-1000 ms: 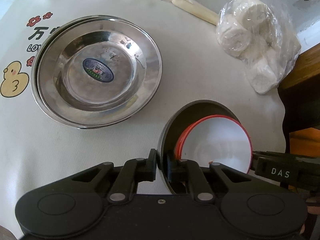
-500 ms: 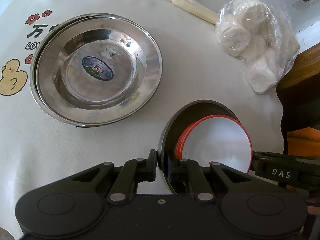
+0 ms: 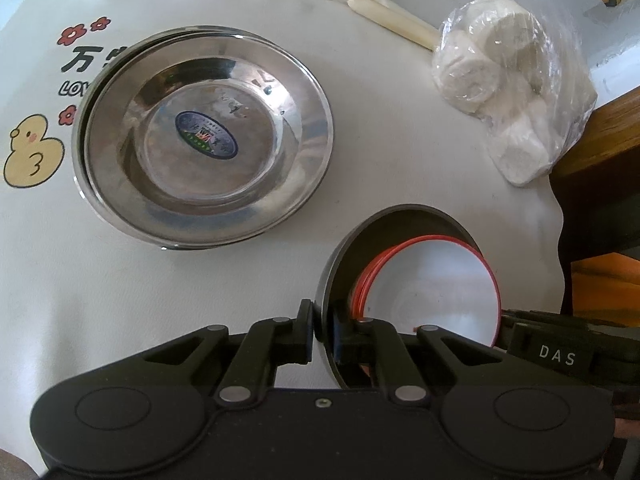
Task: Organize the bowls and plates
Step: 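Lift the steel bowl holding the white bowls with both grippers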
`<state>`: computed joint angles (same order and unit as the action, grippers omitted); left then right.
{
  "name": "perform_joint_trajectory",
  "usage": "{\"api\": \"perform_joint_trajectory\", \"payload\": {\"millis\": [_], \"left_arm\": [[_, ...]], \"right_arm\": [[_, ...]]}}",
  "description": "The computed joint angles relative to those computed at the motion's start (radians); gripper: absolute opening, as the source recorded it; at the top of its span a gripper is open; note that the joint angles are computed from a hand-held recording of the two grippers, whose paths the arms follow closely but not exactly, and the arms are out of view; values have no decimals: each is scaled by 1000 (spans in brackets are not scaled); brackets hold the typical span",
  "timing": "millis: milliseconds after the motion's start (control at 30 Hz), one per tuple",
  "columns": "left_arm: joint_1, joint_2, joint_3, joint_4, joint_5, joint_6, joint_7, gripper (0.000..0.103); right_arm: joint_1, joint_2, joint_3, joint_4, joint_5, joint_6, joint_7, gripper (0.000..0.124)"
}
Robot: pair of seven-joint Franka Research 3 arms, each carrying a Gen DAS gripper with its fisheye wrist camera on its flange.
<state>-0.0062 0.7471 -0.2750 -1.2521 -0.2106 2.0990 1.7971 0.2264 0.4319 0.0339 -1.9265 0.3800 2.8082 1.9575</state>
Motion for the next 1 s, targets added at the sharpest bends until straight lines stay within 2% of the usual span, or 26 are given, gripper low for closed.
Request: {"api": "perform_joint_trajectory", "payload": {"millis": [167, 600, 1000], "left_arm": [[18, -21, -6, -28, -19, 18, 18, 8], [41, -57, -10, -62, -52, 42, 62, 8], [47, -55, -12, -36, -71, 24, 92, 7]], "right_arm": [[25, -8, -18, 4, -36, 2, 28, 10], [37, -38, -22, -21, -66, 30, 57, 10], [45, -55, -31, -32, -84, 45, 91, 10]]}}
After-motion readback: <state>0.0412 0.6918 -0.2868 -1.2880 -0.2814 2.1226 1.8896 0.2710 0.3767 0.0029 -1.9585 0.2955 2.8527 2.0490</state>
